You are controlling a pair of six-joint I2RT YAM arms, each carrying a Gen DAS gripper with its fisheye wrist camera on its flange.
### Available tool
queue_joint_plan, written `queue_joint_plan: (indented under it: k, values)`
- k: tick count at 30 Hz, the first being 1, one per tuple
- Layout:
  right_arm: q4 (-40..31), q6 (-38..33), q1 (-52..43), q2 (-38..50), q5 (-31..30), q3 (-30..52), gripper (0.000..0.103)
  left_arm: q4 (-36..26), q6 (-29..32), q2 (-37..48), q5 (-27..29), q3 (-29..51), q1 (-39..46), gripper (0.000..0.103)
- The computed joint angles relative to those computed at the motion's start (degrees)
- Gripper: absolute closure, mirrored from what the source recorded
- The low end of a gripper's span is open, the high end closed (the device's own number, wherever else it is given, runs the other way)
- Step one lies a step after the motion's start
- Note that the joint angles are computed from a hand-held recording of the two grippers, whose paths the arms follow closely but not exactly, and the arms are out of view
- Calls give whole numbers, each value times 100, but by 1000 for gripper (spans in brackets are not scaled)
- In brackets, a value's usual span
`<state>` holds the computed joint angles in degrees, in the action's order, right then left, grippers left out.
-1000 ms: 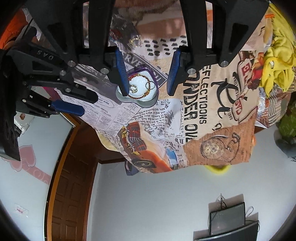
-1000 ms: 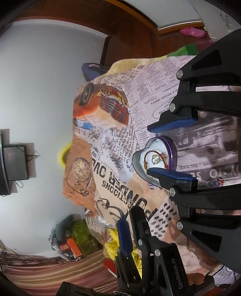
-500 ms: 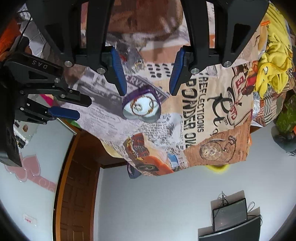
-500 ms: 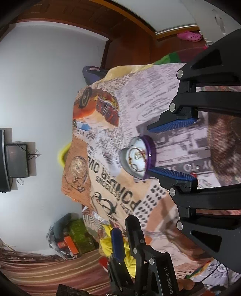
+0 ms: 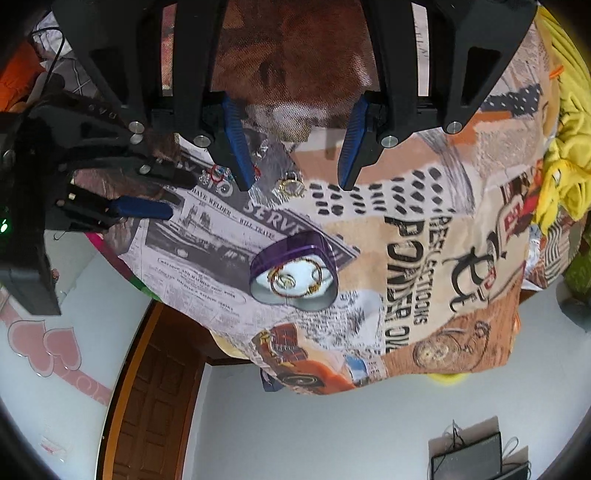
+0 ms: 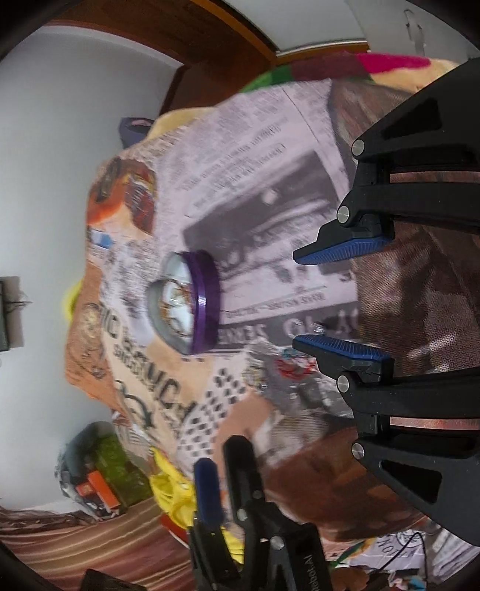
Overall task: Organize jewelry
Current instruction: 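Move both tools to the red beaded bracelet and charms on the bed, then grasp the red beaded bracelet with the left tool and carry it to the tin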
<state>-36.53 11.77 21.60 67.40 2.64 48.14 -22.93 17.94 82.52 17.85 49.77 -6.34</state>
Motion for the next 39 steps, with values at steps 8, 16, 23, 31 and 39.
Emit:
queue_joint_plan:
  k: [8,16,23,31,39]
  values:
    - [274,-10,87,216,-113,-128,67,156,21,228,10,-124,9,56]
    - [583,-97,282,140,-1,-317,83,127,-106,404,275,-82,-19,57]
    - [731,-75,278,22,74,-407,93,151,-249,615,340,-29,-270,65]
    - [628,-134,-143,-358,8,-391,93,-48,-614,1231,701,299,-419,70]
    - [554,-143,-338,-497,-15,-394,93,333,-672,1191,291,104,-770,74]
